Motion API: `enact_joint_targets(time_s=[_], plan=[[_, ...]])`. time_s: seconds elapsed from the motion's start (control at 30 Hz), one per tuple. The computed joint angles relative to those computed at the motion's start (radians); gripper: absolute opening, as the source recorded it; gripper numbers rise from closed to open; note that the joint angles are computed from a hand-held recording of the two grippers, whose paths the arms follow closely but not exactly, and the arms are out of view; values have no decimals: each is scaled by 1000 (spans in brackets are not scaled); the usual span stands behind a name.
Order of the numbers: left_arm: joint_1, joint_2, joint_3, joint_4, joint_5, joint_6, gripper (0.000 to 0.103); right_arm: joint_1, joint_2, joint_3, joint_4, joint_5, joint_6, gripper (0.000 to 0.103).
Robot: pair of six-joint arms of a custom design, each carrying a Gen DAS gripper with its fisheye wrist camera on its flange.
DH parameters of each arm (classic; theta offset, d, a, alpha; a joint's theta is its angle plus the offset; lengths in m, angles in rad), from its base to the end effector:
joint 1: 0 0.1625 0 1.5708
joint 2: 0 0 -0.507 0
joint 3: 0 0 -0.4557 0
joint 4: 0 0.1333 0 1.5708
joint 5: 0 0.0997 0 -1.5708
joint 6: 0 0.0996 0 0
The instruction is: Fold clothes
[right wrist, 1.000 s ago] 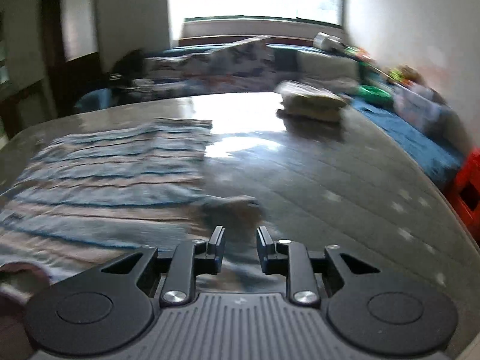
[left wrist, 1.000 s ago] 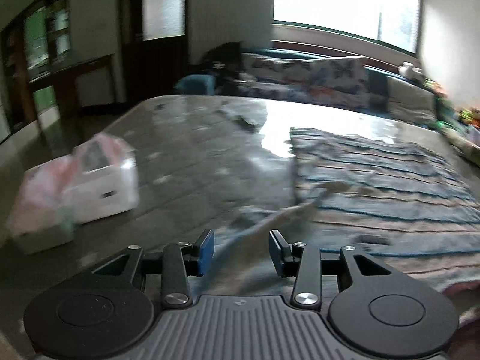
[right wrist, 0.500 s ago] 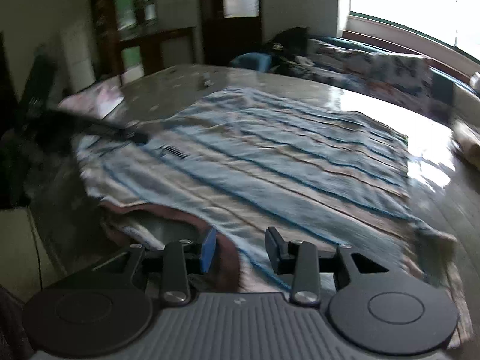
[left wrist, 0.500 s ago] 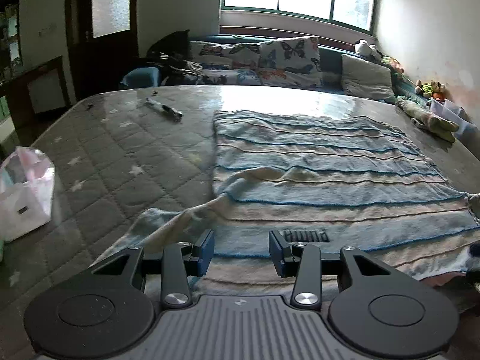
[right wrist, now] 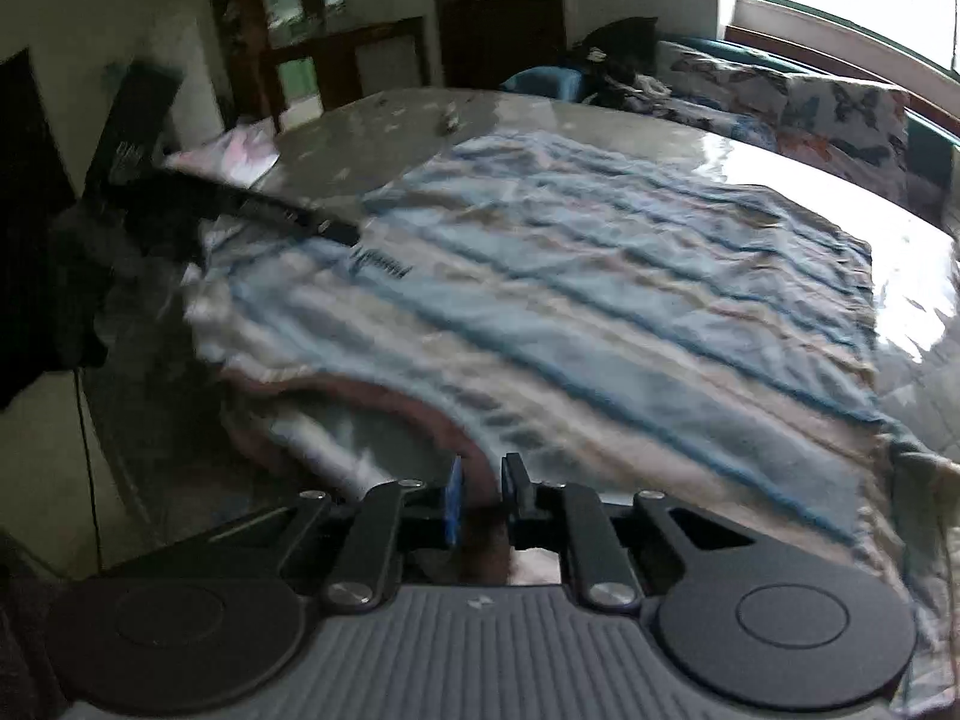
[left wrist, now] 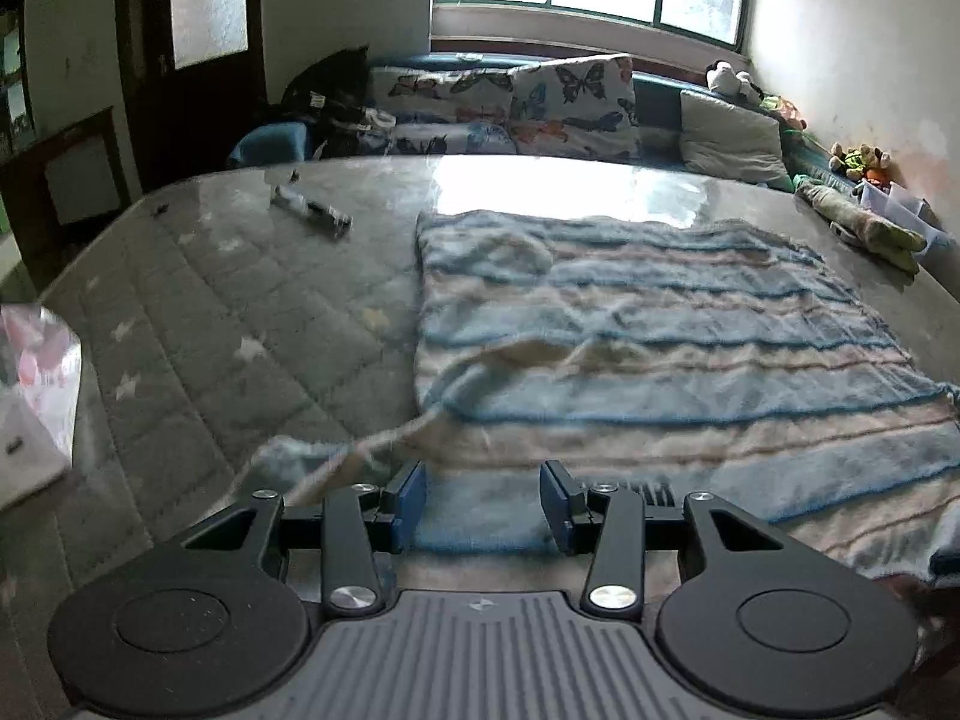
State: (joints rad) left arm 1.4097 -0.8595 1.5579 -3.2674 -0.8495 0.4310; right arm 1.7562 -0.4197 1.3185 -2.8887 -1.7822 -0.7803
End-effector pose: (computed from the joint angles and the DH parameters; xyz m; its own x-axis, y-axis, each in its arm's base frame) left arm 0.0687 -0.8185 0.2968 -0.7180 -0.1649 -0.6762 0.4258 0.6644 -0.6142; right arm 0.2722 -0.8416 -0.0359 -0.5757 -0.7000 0.4225 -0.8068 0.5703 -0.1544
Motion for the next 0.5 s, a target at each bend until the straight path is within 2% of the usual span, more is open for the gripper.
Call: enact_joint_targets(time_s=[0.13, 0.27, 0.5], plan=[[2, 23, -66, 43, -27, 7, 45, -3, 32, -96, -34, -24, 33, 19], [7, 70, -166, 101, -40, 16, 45, -7, 119, -287, -24, -97, 57, 19], [26, 158, -346, 233, -33, 17, 45, -20, 316, -699, 144, -180, 95, 20]])
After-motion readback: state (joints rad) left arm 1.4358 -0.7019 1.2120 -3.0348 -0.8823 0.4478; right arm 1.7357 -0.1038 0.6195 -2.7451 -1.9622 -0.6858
